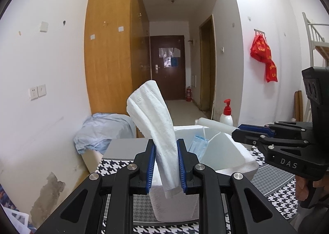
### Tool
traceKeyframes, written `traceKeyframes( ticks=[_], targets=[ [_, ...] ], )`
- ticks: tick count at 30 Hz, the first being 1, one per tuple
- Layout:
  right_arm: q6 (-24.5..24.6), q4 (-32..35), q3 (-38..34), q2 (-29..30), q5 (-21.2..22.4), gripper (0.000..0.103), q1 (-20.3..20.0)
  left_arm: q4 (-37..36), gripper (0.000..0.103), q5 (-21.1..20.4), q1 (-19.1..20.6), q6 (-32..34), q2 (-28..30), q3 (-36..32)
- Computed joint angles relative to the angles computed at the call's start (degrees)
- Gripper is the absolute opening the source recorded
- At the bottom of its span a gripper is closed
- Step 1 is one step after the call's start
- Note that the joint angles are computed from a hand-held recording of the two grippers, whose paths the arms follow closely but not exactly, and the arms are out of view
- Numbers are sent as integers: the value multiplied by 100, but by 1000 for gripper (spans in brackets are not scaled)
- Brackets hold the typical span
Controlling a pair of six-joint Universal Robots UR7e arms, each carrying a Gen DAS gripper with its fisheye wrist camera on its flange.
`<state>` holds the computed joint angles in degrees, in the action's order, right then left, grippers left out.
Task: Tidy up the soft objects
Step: 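Lower the white tube into the foam box and open the right gripper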
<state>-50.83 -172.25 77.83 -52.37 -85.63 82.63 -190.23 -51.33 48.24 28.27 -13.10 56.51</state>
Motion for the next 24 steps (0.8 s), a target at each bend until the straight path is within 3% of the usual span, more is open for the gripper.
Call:
traceKeyframes(
  ticks=[17,20,22,24],
  targets=[
    [119,194,-490,411,-427,20,138,239,22,-67,81,-148,64,-182],
    [56,100,-526,482,-539,34,174,324,22,-76,98,-229,68,-223],
    [50,99,-532,497,-562,64,188,365,22,-57,102,-243,90,-274],
    [43,126,-507,475,-473,69,171,381,22,-51,102,-247,96,-292]
  ],
)
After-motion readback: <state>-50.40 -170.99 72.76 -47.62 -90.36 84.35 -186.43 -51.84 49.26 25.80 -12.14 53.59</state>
